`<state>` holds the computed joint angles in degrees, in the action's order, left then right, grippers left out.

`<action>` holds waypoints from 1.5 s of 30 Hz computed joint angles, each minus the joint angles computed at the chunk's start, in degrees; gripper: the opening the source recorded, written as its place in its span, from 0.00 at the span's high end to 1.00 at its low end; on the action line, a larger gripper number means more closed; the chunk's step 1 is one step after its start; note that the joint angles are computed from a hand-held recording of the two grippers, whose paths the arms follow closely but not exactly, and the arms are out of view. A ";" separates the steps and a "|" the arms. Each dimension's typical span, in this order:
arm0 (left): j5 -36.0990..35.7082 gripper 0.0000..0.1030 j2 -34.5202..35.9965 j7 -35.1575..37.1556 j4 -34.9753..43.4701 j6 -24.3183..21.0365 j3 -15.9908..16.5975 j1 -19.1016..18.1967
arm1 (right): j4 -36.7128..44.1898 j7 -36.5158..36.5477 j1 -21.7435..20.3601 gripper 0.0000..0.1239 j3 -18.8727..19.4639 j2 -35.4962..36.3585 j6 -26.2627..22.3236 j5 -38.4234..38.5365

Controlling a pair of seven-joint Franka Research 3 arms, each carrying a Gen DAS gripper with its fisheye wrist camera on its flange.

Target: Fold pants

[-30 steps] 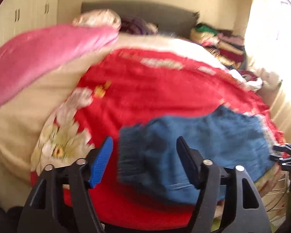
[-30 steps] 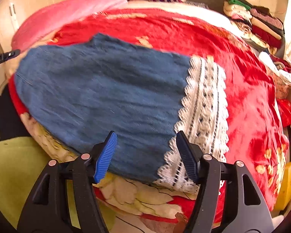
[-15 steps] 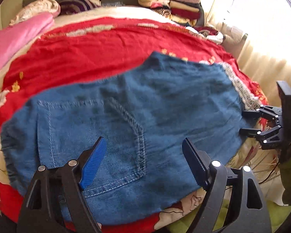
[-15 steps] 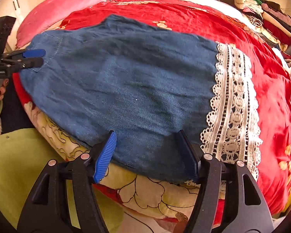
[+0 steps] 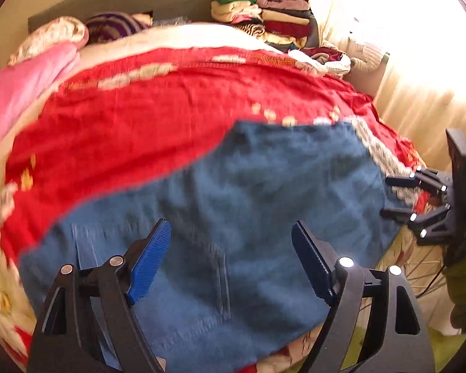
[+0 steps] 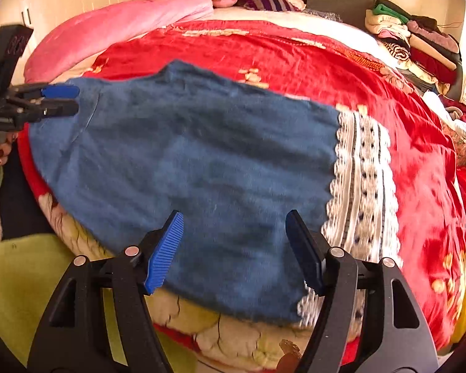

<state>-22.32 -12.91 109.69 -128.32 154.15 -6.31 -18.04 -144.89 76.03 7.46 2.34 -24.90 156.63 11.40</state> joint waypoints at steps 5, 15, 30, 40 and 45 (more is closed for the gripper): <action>-5.04 0.23 8.71 2.77 12.14 -5.35 -0.37 0.37 | 3.25 -0.92 0.09 0.51 -0.27 2.98 1.35 -0.39; -2.78 0.23 26.27 -2.70 30.10 -13.36 -7.25 7.31 | 5.32 1.05 -1.44 0.50 -2.36 7.00 -1.48 0.70; -12.02 0.90 26.78 0.86 27.80 -8.26 -10.06 10.08 | 2.94 -0.34 -1.43 0.50 -1.99 6.24 1.40 2.25; -14.53 0.66 26.88 2.56 26.92 -9.03 -12.24 12.55 | 9.90 -4.95 -0.85 0.53 -9.37 8.36 3.21 15.13; -14.14 0.61 26.18 3.23 25.77 -8.42 -11.85 11.81 | 20.32 -9.82 -3.26 0.58 -11.18 18.82 -4.17 21.30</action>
